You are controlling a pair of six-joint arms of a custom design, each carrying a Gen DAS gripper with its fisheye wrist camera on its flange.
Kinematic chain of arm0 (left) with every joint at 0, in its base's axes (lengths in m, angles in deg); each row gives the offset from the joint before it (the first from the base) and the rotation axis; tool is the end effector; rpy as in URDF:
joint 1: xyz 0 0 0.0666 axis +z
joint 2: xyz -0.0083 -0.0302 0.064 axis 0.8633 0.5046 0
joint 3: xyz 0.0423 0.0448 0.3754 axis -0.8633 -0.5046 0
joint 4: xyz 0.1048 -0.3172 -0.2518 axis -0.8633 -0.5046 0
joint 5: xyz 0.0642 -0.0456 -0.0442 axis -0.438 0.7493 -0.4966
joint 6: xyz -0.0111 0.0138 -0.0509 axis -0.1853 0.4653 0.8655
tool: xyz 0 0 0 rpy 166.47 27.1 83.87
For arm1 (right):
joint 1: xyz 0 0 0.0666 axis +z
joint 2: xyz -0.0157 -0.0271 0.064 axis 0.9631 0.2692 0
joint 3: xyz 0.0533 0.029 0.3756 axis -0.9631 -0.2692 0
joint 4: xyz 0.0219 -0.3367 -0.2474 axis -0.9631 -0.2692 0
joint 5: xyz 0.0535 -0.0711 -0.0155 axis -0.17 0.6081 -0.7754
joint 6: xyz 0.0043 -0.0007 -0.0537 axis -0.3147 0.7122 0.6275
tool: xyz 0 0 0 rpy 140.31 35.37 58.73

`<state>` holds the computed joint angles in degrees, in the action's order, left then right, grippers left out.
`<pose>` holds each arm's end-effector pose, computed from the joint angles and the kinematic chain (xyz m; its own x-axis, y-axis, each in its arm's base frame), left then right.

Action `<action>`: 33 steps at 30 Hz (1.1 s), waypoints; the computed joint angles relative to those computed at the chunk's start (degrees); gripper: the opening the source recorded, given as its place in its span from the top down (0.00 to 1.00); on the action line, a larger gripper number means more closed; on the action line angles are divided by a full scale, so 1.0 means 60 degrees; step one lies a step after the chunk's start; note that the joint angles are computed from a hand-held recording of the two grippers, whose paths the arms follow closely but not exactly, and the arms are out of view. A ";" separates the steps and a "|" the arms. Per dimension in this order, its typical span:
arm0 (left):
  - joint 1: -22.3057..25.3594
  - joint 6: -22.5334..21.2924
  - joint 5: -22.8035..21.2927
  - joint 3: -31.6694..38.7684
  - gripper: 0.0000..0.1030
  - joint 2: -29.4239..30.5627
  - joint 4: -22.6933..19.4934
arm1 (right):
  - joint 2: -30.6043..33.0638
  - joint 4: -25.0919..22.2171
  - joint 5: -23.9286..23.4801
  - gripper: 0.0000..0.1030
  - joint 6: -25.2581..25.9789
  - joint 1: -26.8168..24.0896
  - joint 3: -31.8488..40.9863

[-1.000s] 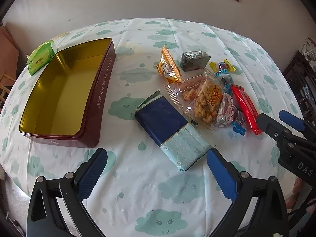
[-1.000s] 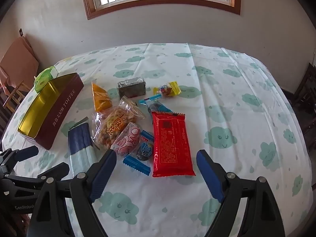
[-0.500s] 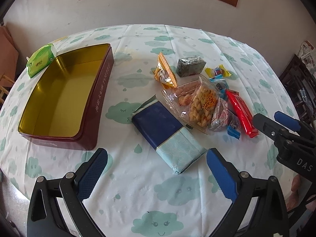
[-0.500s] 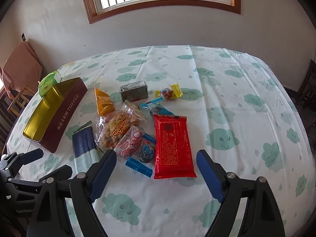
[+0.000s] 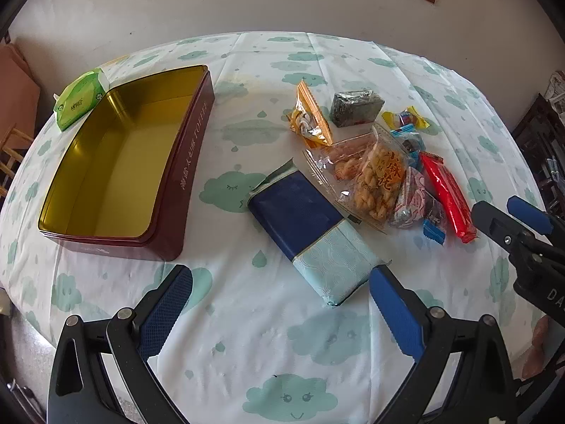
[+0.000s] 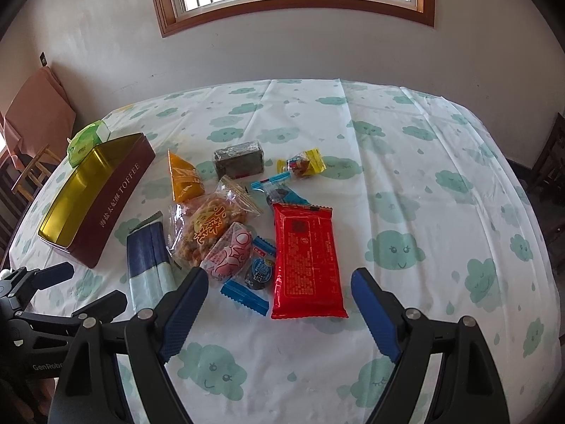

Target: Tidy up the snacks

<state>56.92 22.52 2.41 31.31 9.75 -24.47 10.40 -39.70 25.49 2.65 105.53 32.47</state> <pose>0.5132 -0.0294 0.2918 -0.8621 0.2059 -0.4629 0.2464 0.9688 -0.0281 0.4633 0.2659 0.3071 -0.7808 0.1479 -0.6070 0.1244 0.9889 0.0809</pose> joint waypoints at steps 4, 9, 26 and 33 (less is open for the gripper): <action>-0.0012 0.0053 -0.0066 0.0028 0.04 0.0040 -0.0077 | -0.0010 0.0041 -0.0050 0.17 0.0036 -0.0012 -0.0026; -0.0003 0.0043 -0.0072 0.0025 0.04 0.0062 -0.0083 | 0.0027 0.0015 -0.0080 0.17 0.0069 0.0004 -0.0010; -0.0026 0.0102 -0.0167 0.0032 0.04 0.0117 -0.0186 | 0.0083 0.0059 -0.0212 0.17 -0.0004 -0.0033 -0.0002; -0.0048 0.0130 -0.0182 0.0030 0.04 0.0123 -0.0207 | 0.0150 0.0052 -0.0280 0.17 0.0026 -0.0071 0.0025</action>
